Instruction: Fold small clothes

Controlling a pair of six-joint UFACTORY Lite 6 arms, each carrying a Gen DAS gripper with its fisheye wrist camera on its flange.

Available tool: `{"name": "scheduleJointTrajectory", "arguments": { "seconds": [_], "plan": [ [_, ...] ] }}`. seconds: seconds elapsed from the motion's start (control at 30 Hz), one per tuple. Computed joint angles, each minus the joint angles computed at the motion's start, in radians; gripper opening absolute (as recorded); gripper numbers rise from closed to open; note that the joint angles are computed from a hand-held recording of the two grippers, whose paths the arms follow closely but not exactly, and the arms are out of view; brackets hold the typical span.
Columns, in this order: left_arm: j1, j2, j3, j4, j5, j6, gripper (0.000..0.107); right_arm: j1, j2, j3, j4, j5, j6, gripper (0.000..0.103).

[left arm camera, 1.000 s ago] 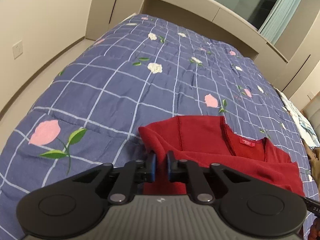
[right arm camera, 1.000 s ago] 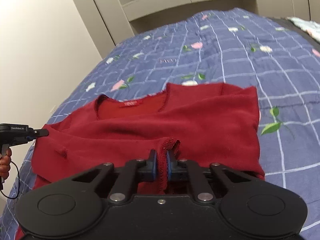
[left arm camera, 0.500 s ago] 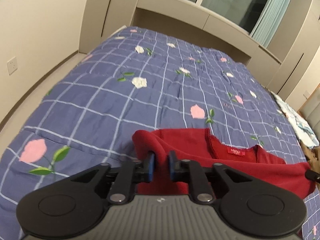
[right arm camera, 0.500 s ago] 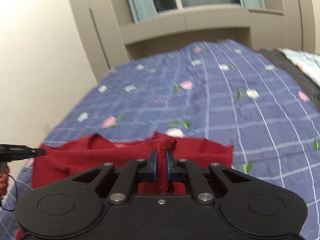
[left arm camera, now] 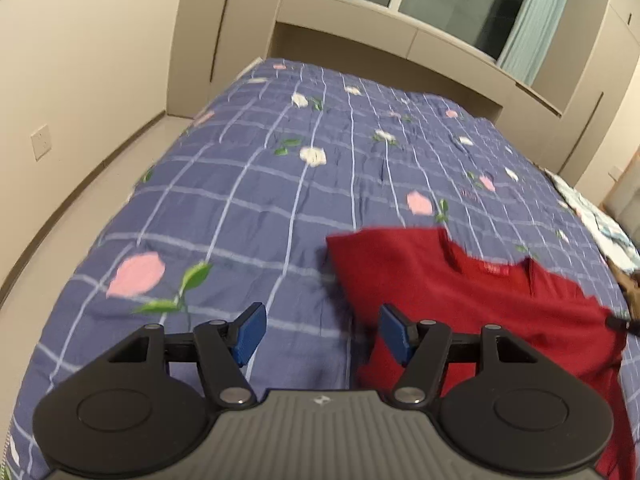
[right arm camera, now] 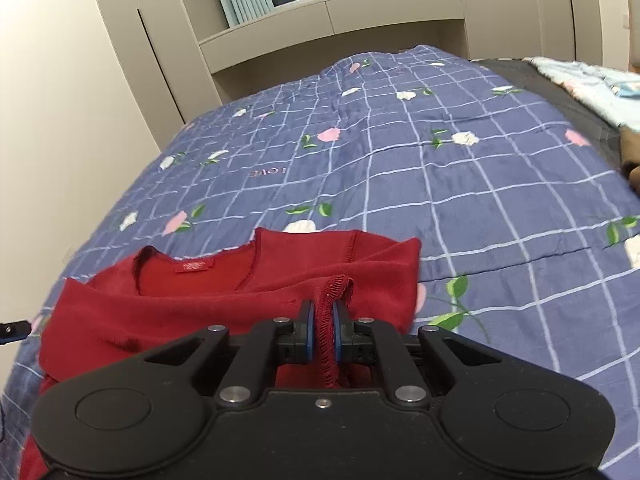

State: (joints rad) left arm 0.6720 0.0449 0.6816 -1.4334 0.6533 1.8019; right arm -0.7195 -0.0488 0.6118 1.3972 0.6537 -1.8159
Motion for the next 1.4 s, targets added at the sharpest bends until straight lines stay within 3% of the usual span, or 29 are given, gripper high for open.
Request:
{"name": "scheduleJointTrajectory", "arguments": {
  "seconds": [0.13, 0.27, 0.37, 0.57, 0.7, 0.8, 0.87, 0.97, 1.1, 1.23, 1.3, 1.33, 1.37, 1.4],
  "plan": [
    [-0.010, 0.042, -0.016, -0.002, 0.010, 0.013, 0.064, 0.069, -0.051, -0.025, 0.003, -0.109, 0.020, 0.032],
    [-0.021, 0.076, -0.019, -0.044, 0.048, 0.045, 0.061, 0.179, -0.112, -0.014, 0.002, -0.087, 0.063, 0.050],
    [-0.032, 0.109, 0.000, -0.034, 0.068, 0.012, 0.047, 0.360, -0.046, 0.075, -0.007, -0.055, 0.146, 0.051],
    [-0.027, 0.130, 0.007, 0.005, 0.114, -0.044, 0.016, 0.810, 0.295, 0.395, 0.039, -0.077, 0.265, 0.049],
    [-0.028, 0.118, 0.003, 0.016, 0.108, -0.086, 0.009, 0.989, 0.522, 0.664, -0.064, -0.109, 0.450, 0.049],
    [-0.017, 0.110, -0.002, 0.021, 0.113, -0.100, 0.008, 1.058, 0.690, 0.885, -0.297, -0.074, 0.691, 0.042],
    [-0.004, 0.101, -0.011, 0.020, 0.120, -0.105, 0.006, 1.089, 0.744, 0.961, -0.407, -0.057, 0.770, 0.004],
    [0.020, 0.085, -0.031, 0.001, 0.132, -0.083, 0.005, 1.100, 0.720, 0.931, -0.372, -0.099, 0.706, 0.003],
    [0.043, 0.056, -0.067, -0.040, 0.117, -0.085, 0.004, 1.076, 0.667, 0.867, -0.231, -0.168, 0.599, 0.003],
    [0.024, 0.064, -0.072, -0.092, 0.078, -0.080, 0.004, 1.096, 0.687, 0.852, -0.204, -0.235, 0.567, 0.005],
    [0.018, 0.065, -0.074, -0.098, 0.068, -0.076, 0.006, 1.090, 0.682, 0.824, -0.145, -0.247, 0.513, 0.020],
    [0.023, 0.067, -0.069, -0.085, 0.080, -0.086, 0.008, 1.080, 0.662, 0.797, -0.100, -0.248, 0.466, 0.033],
    [0.030, 0.064, -0.064, -0.063, 0.090, -0.105, 0.015, 1.063, 0.616, 0.742, -0.027, -0.254, 0.385, 0.040],
    [0.036, 0.053, -0.067, -0.056, 0.091, -0.116, 0.028, 1.052, 0.578, 0.692, 0.049, -0.265, 0.291, 0.042]
  ]
}}
